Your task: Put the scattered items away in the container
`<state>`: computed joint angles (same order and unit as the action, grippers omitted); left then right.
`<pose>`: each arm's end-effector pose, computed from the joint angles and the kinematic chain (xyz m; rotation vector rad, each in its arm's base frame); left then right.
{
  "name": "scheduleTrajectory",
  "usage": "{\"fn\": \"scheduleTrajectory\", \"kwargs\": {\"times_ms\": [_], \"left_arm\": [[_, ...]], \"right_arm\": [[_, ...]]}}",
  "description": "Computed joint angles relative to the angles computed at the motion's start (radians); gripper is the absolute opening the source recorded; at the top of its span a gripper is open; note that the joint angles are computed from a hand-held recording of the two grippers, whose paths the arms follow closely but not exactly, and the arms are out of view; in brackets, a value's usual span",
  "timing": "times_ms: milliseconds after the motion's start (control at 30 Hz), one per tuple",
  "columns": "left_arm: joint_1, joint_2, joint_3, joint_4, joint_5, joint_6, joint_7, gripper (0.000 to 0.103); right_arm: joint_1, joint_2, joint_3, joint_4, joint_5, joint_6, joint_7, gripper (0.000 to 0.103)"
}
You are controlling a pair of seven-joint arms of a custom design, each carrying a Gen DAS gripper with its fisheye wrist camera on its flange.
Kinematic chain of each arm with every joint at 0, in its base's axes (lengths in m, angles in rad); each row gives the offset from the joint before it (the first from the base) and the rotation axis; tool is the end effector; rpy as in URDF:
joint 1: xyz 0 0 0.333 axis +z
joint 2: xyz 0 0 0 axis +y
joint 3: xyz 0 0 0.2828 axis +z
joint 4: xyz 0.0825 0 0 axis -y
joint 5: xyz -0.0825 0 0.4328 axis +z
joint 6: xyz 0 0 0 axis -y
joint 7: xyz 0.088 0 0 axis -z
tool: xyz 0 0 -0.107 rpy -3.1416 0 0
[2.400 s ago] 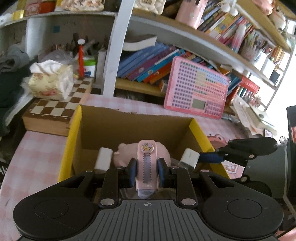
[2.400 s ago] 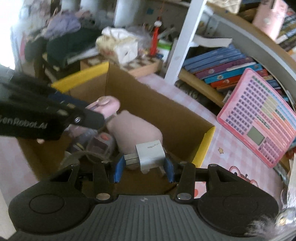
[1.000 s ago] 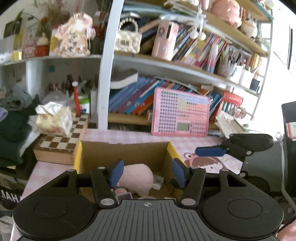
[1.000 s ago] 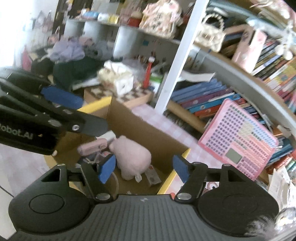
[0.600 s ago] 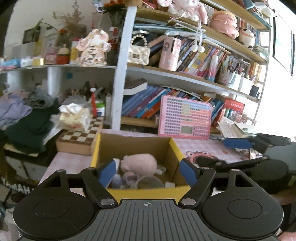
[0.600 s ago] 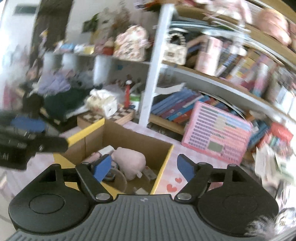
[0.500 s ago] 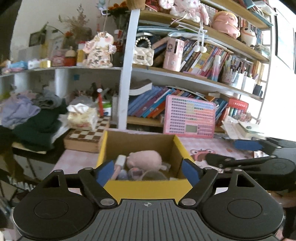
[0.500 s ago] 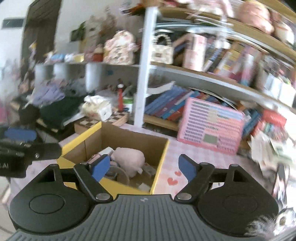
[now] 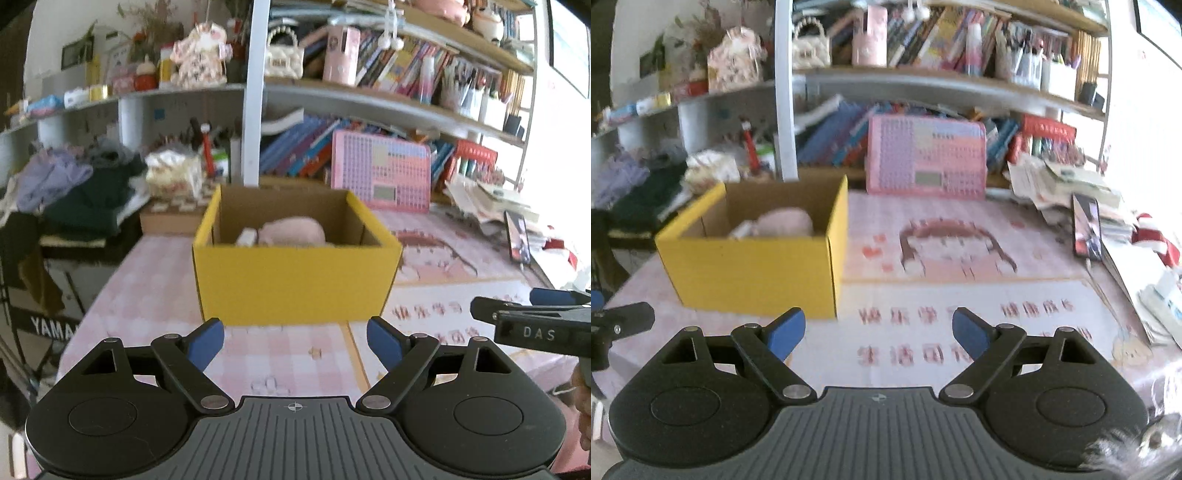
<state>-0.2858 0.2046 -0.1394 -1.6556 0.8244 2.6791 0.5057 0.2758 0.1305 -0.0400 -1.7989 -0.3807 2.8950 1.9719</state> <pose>0.6421 -0.3073 0.5323 -1.6962 1.5939 -0.9417 0.6648 0.1837 0.5355 -1.7376 1.4806 -0.8283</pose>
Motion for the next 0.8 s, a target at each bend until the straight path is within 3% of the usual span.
{"fn": "scheduleTrajectory", "kwargs": {"times_ms": [133, 300, 467, 800], "left_arm": [[-0.004, 0.010, -0.011, 0.002, -0.039, -0.032, 0.022, 0.087], [-0.011, 0.025, -0.045, 0.009, -0.155, -0.108, 0.159, 0.087], [-0.025, 0.044, -0.047, 0.031, -0.200, -0.122, 0.252, 0.087], [-0.044, 0.061, -0.036, 0.056, -0.220, -0.136, 0.243, 0.087]], "right_arm": [[-0.005, -0.022, 0.006, -0.029, -0.009, -0.019, -0.023, 0.089], [-0.036, -0.064, 0.047, -0.086, 0.154, -0.101, -0.206, 0.090], [-0.044, -0.076, 0.046, -0.106, 0.141, -0.097, -0.167, 0.090], [-0.063, -0.099, 0.050, -0.134, 0.144, -0.101, -0.168, 0.093]]}}
